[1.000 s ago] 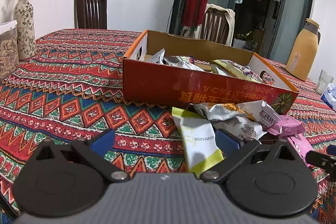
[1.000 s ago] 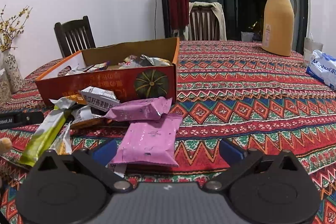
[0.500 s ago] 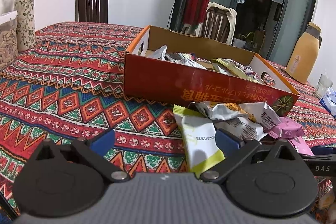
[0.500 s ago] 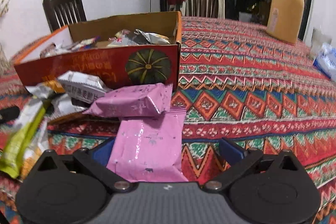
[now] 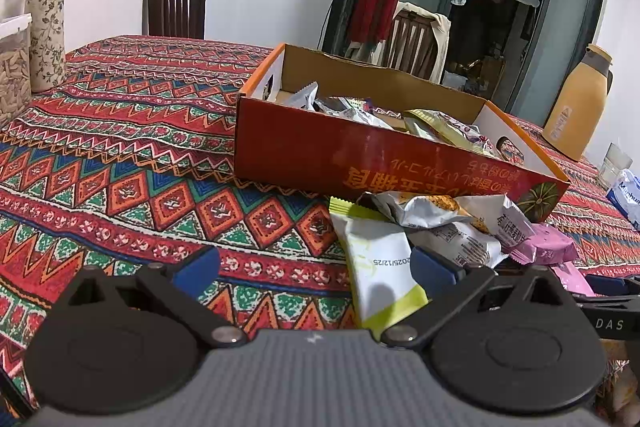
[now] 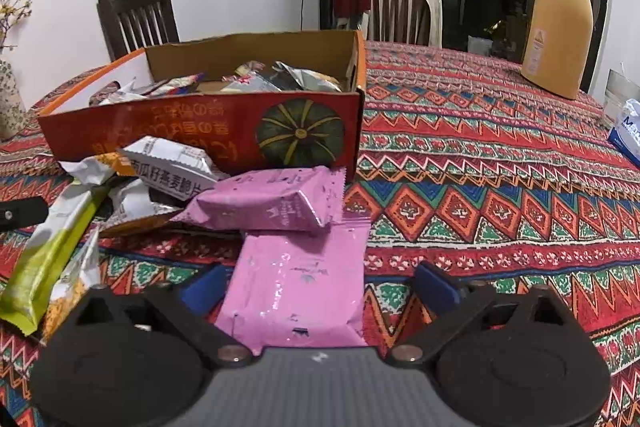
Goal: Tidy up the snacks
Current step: 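Move both open grippers back toward the snack pile, then grasp the pink snack packet with the right gripper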
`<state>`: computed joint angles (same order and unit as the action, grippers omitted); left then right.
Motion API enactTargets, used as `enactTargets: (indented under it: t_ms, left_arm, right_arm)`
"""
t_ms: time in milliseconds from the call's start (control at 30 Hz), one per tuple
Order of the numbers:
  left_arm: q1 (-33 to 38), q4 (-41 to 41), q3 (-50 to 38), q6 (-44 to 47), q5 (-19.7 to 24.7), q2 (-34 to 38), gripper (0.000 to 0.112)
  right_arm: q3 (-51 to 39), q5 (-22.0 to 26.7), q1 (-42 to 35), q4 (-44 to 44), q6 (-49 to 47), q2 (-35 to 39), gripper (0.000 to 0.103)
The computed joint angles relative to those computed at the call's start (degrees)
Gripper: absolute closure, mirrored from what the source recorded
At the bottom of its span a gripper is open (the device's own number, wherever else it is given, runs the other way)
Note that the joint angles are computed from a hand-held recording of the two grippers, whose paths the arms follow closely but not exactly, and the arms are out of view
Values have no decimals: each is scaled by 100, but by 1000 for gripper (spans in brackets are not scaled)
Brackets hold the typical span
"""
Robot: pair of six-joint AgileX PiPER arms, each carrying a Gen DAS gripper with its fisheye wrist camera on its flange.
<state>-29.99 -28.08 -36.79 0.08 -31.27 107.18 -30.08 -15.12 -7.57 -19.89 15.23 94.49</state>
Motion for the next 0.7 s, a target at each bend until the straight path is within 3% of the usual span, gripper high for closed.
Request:
enactTargets:
  t_ms: [100,133,433,700]
  left_arm:
    - [2,1,2,3,0,-2,9]
    - [4,-5,1,14,7,-2,9]
    - [-52,-227,-37,214,17,14,9]
    - [-152,-725,-110,618,62,33,9]
  right_arm:
    - [160,-234,-65,-395,264,-102,40]
    - [203,-266,-39,-304,182,-128,42]
    - [788,-1145,127,945,-996,-325,42]
    - [1283,-2018,61,1179,-1159,-529,42]
